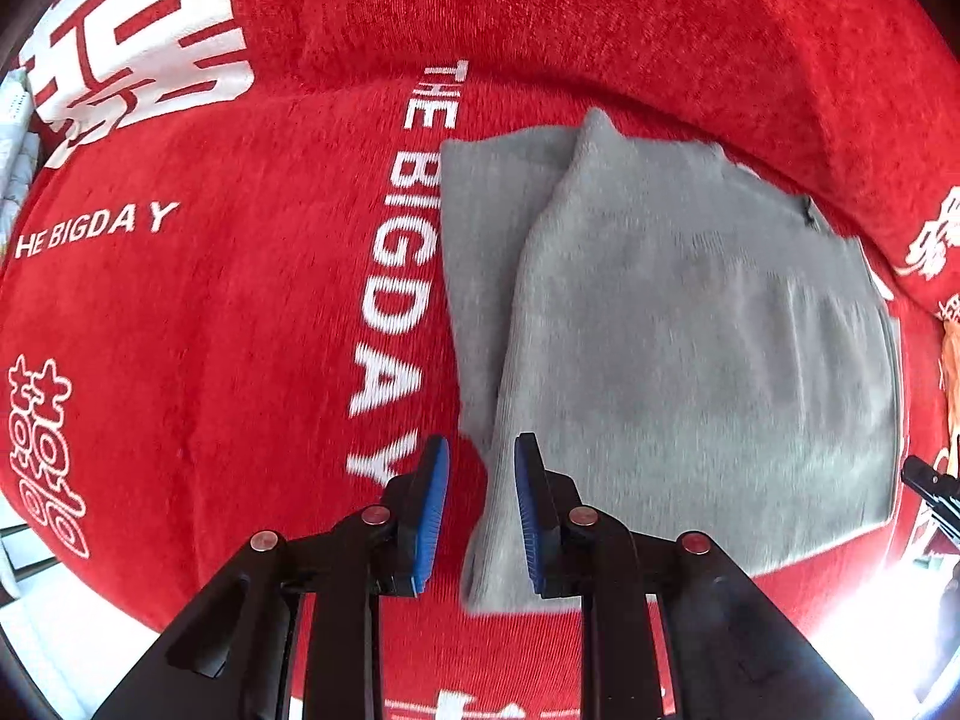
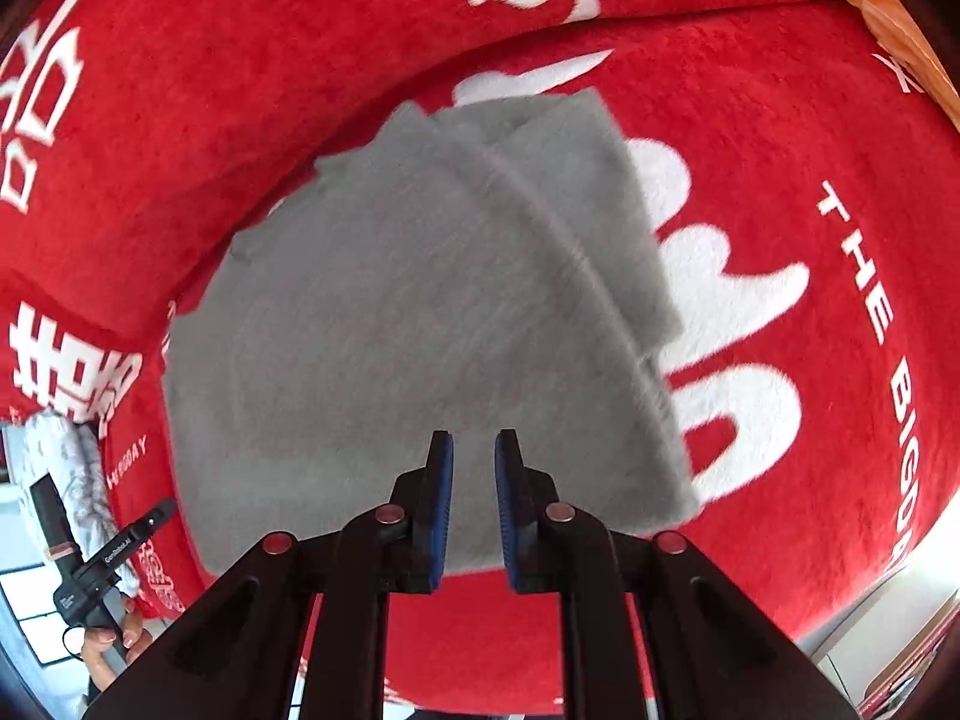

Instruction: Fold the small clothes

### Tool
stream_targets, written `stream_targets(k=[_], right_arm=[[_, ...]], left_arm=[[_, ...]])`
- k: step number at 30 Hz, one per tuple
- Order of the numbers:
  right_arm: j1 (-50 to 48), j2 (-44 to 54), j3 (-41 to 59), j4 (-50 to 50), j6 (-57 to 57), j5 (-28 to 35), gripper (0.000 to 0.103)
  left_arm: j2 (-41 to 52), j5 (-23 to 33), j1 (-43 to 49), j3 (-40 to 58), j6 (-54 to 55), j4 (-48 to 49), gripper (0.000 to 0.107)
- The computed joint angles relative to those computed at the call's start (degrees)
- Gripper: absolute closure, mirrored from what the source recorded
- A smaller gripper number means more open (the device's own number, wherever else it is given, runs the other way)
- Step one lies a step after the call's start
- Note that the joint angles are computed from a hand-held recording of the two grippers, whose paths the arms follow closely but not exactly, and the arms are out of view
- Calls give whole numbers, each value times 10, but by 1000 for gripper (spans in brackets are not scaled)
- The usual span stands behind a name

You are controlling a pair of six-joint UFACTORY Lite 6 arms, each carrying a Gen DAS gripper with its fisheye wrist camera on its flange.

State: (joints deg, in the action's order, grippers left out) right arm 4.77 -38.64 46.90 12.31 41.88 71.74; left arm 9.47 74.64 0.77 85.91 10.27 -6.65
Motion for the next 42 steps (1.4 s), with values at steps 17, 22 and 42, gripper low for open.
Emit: stream_targets(k=[17,22,42], right_arm=[[253,147,88,-40,153,-64,29],[331,194,136,-117,197,-60,6],[394,206,65,6,246,-205,0]], left_arm=[[-57,17,-6,-24,9,45,7],[-69,19,-9,-36,7,44,4],[-68,28,10,-62,35,62,4]])
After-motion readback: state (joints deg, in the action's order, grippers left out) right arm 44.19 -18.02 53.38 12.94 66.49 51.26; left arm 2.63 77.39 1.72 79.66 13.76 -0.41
